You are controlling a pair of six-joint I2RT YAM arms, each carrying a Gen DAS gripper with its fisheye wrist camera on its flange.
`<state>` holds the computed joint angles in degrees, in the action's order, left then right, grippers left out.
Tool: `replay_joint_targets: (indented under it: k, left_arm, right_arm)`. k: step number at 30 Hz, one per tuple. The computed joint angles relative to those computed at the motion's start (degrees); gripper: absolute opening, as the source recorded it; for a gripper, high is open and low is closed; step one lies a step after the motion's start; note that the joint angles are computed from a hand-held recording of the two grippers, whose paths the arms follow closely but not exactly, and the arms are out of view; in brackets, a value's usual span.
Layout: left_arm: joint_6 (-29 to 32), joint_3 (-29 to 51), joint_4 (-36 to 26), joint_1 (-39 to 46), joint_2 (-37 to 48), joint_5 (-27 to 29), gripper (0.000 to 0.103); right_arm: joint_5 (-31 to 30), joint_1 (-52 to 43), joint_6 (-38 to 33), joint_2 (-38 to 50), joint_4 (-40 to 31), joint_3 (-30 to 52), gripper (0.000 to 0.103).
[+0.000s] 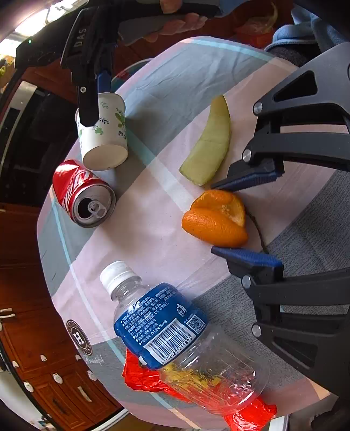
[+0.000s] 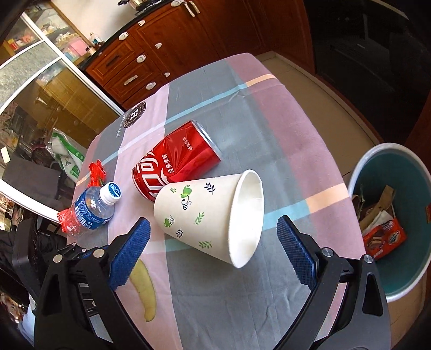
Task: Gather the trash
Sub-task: 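Grasp the orange peel with the left tool while the right tool grasps the white paper cup, then carry the peel and cup over the bin and open both tools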
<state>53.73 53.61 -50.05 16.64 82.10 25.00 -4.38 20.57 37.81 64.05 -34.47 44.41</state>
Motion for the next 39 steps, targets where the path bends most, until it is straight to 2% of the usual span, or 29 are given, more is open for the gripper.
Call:
replay_joint_targets:
  k: [2, 4, 6, 7, 9, 10, 12, 20, 27, 33, 39]
  left_arm:
    - [0.1, -0.18, -0.18, 0.55, -0.85, 0.62, 0.028]
    - [0.15, -0.58, -0.54, 1.09, -2.05, 0.89, 0.026]
    - [0.04, -1.18, -0.83, 1.76, -3.61, 0.89, 0.025]
    - [-0.3, -1.25, -1.08, 2.15, -4.18, 0.78, 0.024]
    - [-0.95, -0.97, -1.98, 3.28, -5.0, 0.73, 0.024]
    - [-1.39, -0.66, -2.41, 3.77, -5.2, 0.74, 0.024]
    - [-2.15, -0.21, -3.31, 4.72, -5.88, 0.67, 0.024]
    - [-4.37, 0.82, -7.63, 4.78, -10.33, 1.48, 0.024]
    - [-8.32, 0.88, -11.49, -0.68, -17.28, 2.49, 0.024]
    - [-15.33, 0.55, -12.74, -10.08, -23.06, 0.68, 0.024]
    - [-25.55, 0.81, -11.3, -23.55, -25.9, -3.29, 0.024]
  right_arm:
    - [-0.7, 0.34, -0.1, 1.36, 1.18, 0.0, 0.086]
    - [-1.46, 1.0, 0.19, 2.11, 2.17, -0.08, 0.076]
    - [-1.43, 2.38, 0.36, 2.36, 2.4, 0.16, 0.048]
    - [-1.32, 3.18, 0.51, 2.33, 2.29, 0.32, 0.044]
    - [-1.15, 4.73, 1.28, 1.83, 2.11, 0.59, 0.027]
    - [-0.63, 5.56, 1.6, 1.57, 1.53, 0.99, 0.023]
    - [1.22, 7.55, 2.41, 0.65, -0.16, 1.89, 0.007]
    - [4.48, 11.59, 4.91, -6.19, -6.98, 3.74, 0.006]
    - [6.72, 12.82, 7.49, -16.0, -14.62, 3.74, 0.006]
    - [6.81, 9.69, 7.69, -25.28, -21.77, 3.73, 0.006]
    - [1.57, -1.31, 2.91, -33.84, -28.53, 3.96, 0.006]
